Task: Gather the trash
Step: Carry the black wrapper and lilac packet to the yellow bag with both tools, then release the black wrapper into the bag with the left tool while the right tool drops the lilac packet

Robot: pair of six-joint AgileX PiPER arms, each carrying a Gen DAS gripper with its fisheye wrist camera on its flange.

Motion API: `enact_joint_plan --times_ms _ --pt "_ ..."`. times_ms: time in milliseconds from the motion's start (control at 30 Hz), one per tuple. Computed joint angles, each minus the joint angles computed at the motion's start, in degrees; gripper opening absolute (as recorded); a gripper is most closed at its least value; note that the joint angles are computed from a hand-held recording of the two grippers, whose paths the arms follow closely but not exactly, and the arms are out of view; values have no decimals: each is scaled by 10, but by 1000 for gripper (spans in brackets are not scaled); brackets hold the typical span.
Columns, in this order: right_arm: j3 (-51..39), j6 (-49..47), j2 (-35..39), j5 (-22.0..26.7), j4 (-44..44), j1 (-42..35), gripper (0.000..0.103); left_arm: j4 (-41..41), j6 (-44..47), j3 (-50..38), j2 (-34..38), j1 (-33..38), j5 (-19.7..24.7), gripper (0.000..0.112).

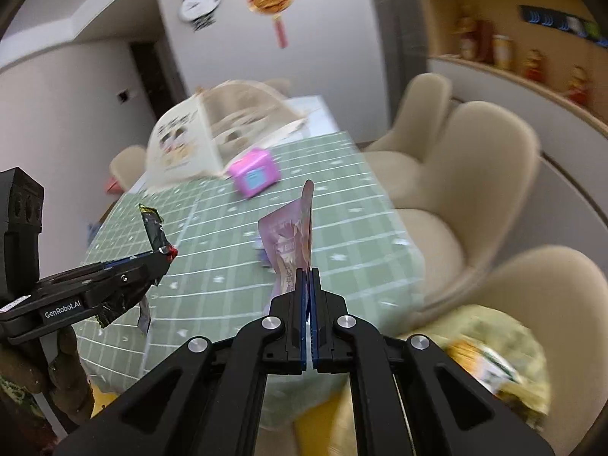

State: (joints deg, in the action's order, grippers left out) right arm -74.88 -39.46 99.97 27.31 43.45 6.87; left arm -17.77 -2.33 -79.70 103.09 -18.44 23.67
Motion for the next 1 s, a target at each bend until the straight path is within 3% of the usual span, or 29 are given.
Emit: enact_joint_plan --times_ms 100,367,533,667,833,1000 --pt "64 -63 -46 1 52 -66 4 18 -25 -54 40 -51 17 25" --pt "168 -187 -107 23 127 -237 4 -27 0 -198 156 -156 62 25" --pt "193 -223 -111 19 146 -283 4 -59 14 -329 251 -179 111 25" --pt "210 -247 -115 16 153 -306 4 -60 -8 -414 314 -183 162 42" --pt "209 -277 -101 31 174 -333 4 -70 -12 -381 305 -179 147 56" --pt "198 -280 -78 31 188 -300 4 -41 -35 -271 238 -167 86 62"
